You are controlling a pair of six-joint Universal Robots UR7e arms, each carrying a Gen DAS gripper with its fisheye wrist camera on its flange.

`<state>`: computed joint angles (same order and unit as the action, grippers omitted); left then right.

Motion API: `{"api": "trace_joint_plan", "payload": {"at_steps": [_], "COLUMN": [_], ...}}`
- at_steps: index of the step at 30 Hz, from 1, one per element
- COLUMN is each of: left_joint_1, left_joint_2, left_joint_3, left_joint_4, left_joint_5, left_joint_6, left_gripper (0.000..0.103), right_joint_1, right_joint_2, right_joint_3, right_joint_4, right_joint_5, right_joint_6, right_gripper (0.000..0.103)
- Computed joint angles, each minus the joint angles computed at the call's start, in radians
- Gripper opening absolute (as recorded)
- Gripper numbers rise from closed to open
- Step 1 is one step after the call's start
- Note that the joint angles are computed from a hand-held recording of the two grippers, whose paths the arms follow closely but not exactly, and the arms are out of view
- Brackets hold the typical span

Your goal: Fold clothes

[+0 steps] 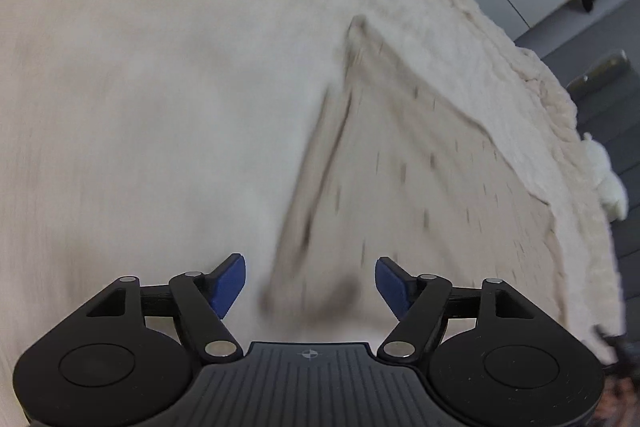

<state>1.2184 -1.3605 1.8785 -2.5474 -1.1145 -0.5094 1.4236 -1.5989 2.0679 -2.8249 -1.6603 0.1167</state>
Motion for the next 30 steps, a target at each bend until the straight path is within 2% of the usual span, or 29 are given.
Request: {"api": "trace_joint_plan", "payload": {"at_steps": [2, 4, 6, 7, 8, 9, 10, 11, 12, 13, 14, 16, 19, 21, 23, 24, 25, 27, 29, 30], "left_joint_1": [0.027, 0.066, 0.072, 0.073, 0.076, 0.079, 0.081, 0.085, 0.090, 0.096, 0.063, 0.042, 0.034, 0.022, 0.028, 0.030, 0.030, -0.009, -0.049, -0.068], "left_joint_2": [-0.011, 0.006, 0.062, 0.085, 0.107, 0.131, 0.155, 0.162, 0.168, 0.172, 0.154, 0.131, 0.079, 0.044, 0.023, 0.010, -0.004, -0.049, -0.089, -0.107], "left_joint_3": [0.049, 0.104, 0.119, 0.124, 0.128, 0.129, 0.130, 0.130, 0.130, 0.121, 0.127, 0.146, 0.177, 0.203, 0.238, 0.246, 0.254, 0.254, 0.255, 0.256], "left_joint_4": [-0.086, -0.247, -0.392, -0.453, -0.520, -0.586, -0.650, -0.678, -0.703, -0.714, -0.684, -0.712, -0.643, -0.582, -0.634, -0.629, -0.622, -0.547, -0.502, -0.501], "left_joint_5": [-0.095, -0.204, -0.219, -0.220, -0.211, -0.199, -0.185, -0.177, -0.171, -0.154, -0.096, -0.061, -0.075, -0.027, -0.019, -0.019, -0.016, 0.080, 0.187, 0.241], "left_joint_6": [-0.049, -0.125, -0.140, -0.130, -0.157, -0.186, -0.217, -0.256, -0.294, -0.291, -0.245, -0.150, -0.126, -0.142, -0.198, -0.206, -0.214, -0.159, -0.100, -0.067], "left_gripper": [0.067, 0.067, 0.067, 0.067, 0.061, 0.041, 0.031, 0.005, 0.006, 0.006, 0.006, 0.006, 0.007, 0.009, 0.013, 0.015, 0.015, 0.018, 0.020, 0.021], "right_joint_1": [-0.023, -0.063, -0.085, -0.098, -0.115, -0.131, -0.144, -0.154, -0.162, -0.157, -0.154, -0.137, -0.119, -0.103, -0.107, -0.101, -0.090, -0.067, -0.012, 0.000], "right_joint_2": [-0.002, 0.030, 0.061, 0.093, 0.128, 0.165, 0.197, 0.220, 0.226, 0.221, 0.216, 0.199, 0.180, 0.177, 0.161, 0.154, 0.151, 0.143, 0.117, 0.107], "right_joint_3": [0.029, 0.080, 0.097, 0.108, 0.120, 0.128, 0.134, 0.132, 0.130, 0.121, 0.112, 0.097, 0.086, 0.076, 0.080, 0.080, 0.073, 0.059, 0.045, 0.047], "right_joint_4": [-0.010, -0.072, -0.124, -0.197, -0.286, -0.375, -0.451, -0.490, -0.495, -0.485, -0.473, -0.433, -0.385, -0.352, -0.350, -0.357, -0.348, -0.326, -0.300, -0.299], "right_joint_5": [0.045, 0.130, 0.177, 0.194, 0.222, 0.248, 0.266, 0.256, 0.266, 0.263, 0.262, 0.223, 0.167, 0.113, 0.095, 0.072, 0.041, -0.015, -0.087, -0.103], "right_joint_6": [0.027, 0.101, 0.146, 0.212, 0.264, 0.316, 0.369, 0.429, 0.446, 0.422, 0.389, 0.327, 0.256, 0.213, 0.264, 0.287, 0.271, 0.217, 0.057, 0.014], "right_gripper": [0.061, 0.061, 0.058, 0.057, 0.053, 0.042, 0.029, 0.008, 0.007, 0.007, 0.006, 0.005, 0.005, 0.009, 0.012, 0.019, 0.022, 0.024, 0.024, 0.028]}}
